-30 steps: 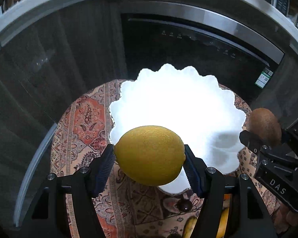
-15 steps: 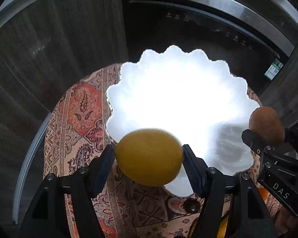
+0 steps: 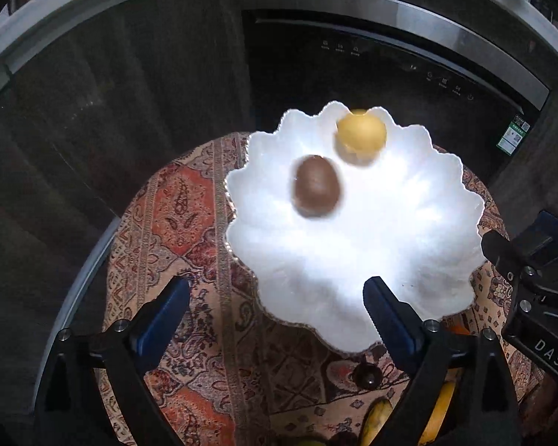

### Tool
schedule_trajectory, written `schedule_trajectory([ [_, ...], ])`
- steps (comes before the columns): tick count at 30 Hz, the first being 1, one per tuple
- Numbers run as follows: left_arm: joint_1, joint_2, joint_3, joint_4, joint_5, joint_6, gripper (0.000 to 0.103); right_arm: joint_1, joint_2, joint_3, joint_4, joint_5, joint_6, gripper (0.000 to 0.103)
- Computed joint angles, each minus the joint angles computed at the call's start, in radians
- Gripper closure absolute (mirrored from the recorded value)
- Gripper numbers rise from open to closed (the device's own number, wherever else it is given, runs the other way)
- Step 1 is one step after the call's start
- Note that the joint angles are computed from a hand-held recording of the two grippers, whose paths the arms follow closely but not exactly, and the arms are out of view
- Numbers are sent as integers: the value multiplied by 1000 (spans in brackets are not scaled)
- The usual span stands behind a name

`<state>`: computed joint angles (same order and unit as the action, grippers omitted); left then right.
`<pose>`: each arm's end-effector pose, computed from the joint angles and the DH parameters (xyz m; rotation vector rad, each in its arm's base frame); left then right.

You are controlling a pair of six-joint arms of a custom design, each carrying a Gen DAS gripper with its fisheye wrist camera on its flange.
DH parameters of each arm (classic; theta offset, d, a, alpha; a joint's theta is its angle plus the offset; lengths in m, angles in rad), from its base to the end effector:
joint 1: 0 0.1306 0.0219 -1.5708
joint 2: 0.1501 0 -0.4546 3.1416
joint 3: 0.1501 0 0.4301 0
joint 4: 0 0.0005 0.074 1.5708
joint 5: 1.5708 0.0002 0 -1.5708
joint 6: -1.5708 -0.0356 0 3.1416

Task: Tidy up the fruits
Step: 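Withdraw both open tools from the bowl back toward the loose fruits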

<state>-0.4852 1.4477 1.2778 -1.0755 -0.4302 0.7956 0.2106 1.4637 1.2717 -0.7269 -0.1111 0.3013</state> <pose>0.4418 -0.2167 0.4115 -0.4980 2.5751 0.2021 0.5174 0.1141 0.4156 -0.6740 2.3912 0.0999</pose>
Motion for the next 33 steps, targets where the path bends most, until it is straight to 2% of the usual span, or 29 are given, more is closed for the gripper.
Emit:
schedule_trajectory([
  [6,-37,-32,-4,-35,-63,20,7,-10,-43,-27,-7,-11,5,16],
  [14,-88,-73,-12,-74,-125,88,7,-26,-104,-57,-24,-40,5,16],
  [33,-188,-106,-21,-175,-187,217,7,-71,-200,-121,-51,-85,13,16],
])
